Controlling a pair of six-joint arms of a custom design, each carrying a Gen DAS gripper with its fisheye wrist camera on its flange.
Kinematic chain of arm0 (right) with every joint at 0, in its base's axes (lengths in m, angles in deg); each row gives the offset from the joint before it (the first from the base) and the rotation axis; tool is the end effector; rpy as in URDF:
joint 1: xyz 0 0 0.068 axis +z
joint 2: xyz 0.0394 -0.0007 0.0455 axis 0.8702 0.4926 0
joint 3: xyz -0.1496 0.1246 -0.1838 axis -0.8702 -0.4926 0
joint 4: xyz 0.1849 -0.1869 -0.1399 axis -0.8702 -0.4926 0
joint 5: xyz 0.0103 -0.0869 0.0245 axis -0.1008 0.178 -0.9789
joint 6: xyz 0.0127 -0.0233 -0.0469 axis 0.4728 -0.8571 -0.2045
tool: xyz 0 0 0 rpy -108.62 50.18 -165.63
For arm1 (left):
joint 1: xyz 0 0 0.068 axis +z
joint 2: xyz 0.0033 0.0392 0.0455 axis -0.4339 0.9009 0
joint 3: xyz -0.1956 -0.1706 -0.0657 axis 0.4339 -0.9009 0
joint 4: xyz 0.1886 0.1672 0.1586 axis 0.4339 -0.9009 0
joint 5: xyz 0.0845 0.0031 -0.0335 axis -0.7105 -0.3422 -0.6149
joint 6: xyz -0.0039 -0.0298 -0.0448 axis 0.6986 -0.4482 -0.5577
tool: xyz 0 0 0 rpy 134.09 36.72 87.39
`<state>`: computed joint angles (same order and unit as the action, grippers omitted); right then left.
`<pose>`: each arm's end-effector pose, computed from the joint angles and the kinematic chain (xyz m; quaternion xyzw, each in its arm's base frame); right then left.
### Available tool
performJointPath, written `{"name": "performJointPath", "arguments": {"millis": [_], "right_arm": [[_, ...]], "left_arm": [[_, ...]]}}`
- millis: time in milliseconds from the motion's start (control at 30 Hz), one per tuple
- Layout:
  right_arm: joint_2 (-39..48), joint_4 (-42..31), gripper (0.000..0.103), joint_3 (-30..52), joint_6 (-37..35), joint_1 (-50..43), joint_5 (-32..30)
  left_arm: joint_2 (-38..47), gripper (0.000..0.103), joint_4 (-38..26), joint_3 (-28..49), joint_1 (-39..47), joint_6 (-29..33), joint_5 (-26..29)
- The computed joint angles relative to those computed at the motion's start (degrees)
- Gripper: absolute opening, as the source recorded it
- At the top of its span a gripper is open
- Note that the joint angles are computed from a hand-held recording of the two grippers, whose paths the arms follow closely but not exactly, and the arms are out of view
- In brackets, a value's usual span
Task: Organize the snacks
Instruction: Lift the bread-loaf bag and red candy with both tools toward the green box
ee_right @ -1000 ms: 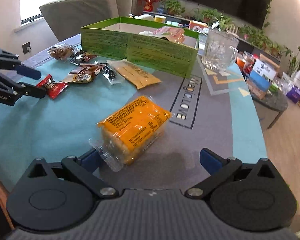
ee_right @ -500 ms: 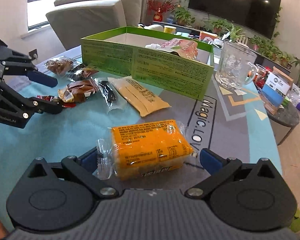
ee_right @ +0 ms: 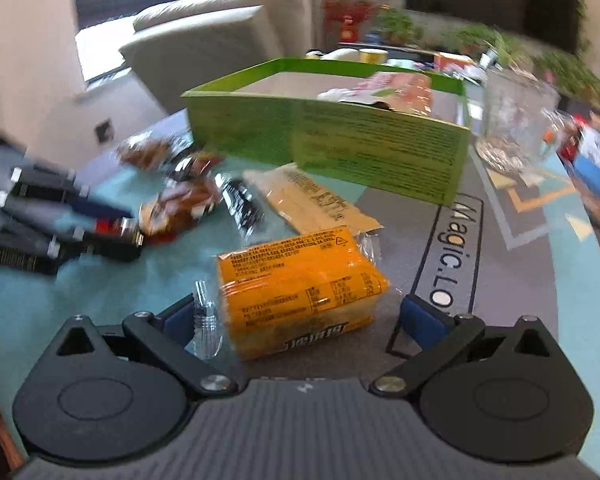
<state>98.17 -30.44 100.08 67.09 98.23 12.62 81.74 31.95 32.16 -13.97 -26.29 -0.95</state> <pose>0.1670 0.1191 0.1183 -0.0212 0.9025 0.1418 0.4061 0.2318 0.0229 0.1765 0.4321 0.8064 -0.2038 0.3485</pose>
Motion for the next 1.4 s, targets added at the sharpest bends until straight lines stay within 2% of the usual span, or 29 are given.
{"name": "performJointPath", "arguments": {"millis": [133,500,700,867,1033,1200,1333,1400], "right_arm": [[-2.52,-0.58,0.081,-0.83,3.34,3.51,2.96],[-13.89,-9.19,0.079,-2.86,9.73,9.06,8.74],[-17.94,-10.67,0.079,-2.43,9.32,10.25,11.58],[-19.75,-9.41,0.079,-1.46,6.5,8.1,11.95],[-18.06,-6.82,0.079,0.07,2.66,3.69,8.69],[-14.88,-6.97,0.079,-0.74,2.2,0.37,2.24],[-12.61,-3.41,0.08,-3.14,4.27,-2.35,-5.24],[-9.91,-2.25,0.08,-2.54,6.02,-2.27,-6.77]], "left_arm": [[-1.98,0.034,-2.63,-0.54,1.5,2.61,1.45],[-3.57,0.034,-9.62,1.98,5.84,7.5,6.73],[-4.53,0.034,-10.82,4.05,6.01,5.72,10.26],[-6.31,0.034,-6.42,4.81,4.72,-0.17,12.31],[-6.12,0.034,-1.31,5.21,3.24,-6.6,12.3],[-4.31,0.034,-0.46,4.98,3.02,-6.63,10.46],[-3.2,0.034,0.13,4.98,2.75,-7.4,8.85],[-2.91,0.034,0.12,4.95,2.81,-7.45,8.68]]}}
